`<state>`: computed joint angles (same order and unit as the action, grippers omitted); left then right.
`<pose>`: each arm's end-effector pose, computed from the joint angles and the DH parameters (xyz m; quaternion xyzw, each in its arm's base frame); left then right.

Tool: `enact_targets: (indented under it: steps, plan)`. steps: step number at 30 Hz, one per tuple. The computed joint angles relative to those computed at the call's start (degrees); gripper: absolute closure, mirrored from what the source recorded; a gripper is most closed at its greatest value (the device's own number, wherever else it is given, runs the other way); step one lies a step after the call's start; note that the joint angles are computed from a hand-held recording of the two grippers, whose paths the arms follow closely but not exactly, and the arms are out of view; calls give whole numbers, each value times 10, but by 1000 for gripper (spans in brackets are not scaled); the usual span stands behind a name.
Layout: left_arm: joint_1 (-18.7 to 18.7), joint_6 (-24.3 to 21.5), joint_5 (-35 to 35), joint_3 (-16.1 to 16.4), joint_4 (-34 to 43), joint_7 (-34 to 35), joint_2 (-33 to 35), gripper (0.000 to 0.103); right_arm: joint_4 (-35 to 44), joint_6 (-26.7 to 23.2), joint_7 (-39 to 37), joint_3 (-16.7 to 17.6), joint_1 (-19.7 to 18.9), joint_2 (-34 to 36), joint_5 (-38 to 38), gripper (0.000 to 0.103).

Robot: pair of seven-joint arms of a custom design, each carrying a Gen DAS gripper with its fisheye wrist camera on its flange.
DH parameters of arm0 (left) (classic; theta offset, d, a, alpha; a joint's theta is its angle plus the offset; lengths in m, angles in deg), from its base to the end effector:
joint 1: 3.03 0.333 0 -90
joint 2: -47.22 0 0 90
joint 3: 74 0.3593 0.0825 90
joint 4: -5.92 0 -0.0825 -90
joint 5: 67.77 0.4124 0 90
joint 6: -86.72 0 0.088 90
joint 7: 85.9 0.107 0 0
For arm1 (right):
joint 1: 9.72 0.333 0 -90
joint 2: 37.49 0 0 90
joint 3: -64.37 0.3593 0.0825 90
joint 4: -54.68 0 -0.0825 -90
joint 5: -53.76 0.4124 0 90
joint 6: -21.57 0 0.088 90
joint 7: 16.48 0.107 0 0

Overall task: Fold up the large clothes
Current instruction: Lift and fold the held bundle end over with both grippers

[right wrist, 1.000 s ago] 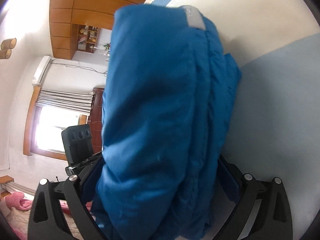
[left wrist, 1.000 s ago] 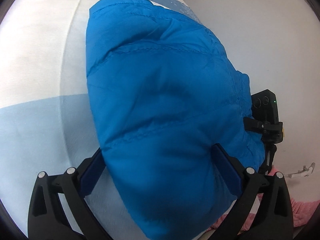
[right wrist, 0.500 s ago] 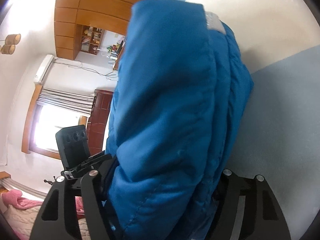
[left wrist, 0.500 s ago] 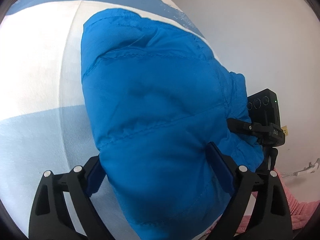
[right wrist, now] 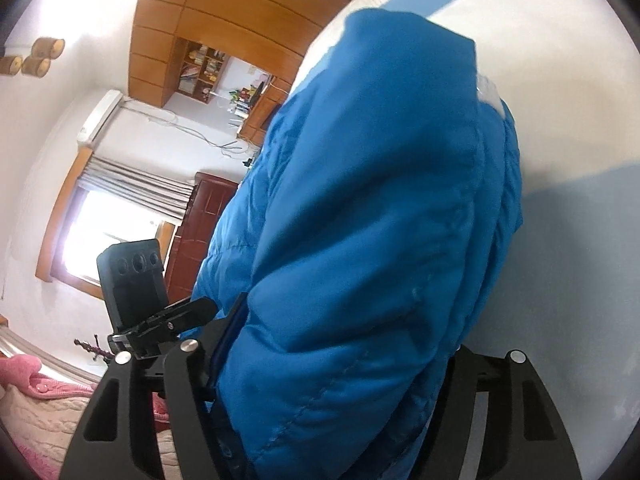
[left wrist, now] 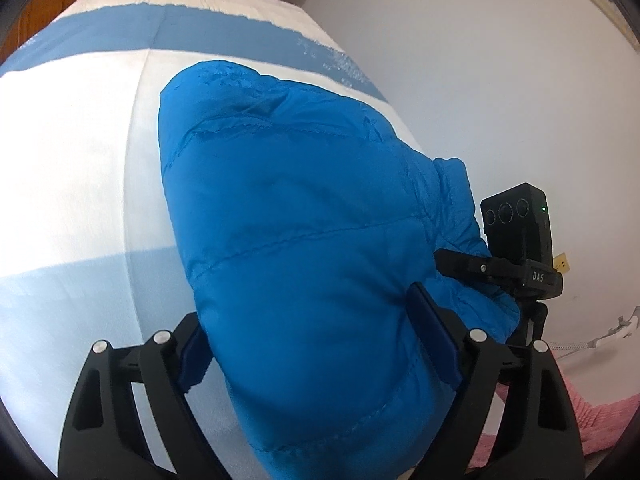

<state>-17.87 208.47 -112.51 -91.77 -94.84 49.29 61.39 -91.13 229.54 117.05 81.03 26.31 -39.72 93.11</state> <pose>0.5659 -0.3786 0.4878 0.2804 -0.8840 0.3232 0.1884 0.3614 0.3420 0.4284 -0.3911 0.7706 0.0473 0.5011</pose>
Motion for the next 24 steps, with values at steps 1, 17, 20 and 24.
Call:
enact_targets:
  steps: [1,17,20,24]
  plan:
    - [1,1,-2,0,1,3,-1,17,15,-10,-36,5,0,0,30,34]
    - [18,67,5,4,104,1,60,17,143,-105,93,-52,-122,73,-360,34]
    - [20,81,18,1,129,-13,82,17,181,-108,188,-22,-194,106,-503,34]
    - [24,93,35,-3,161,-28,114,17,231,-114,285,37,-288,153,-650,34]
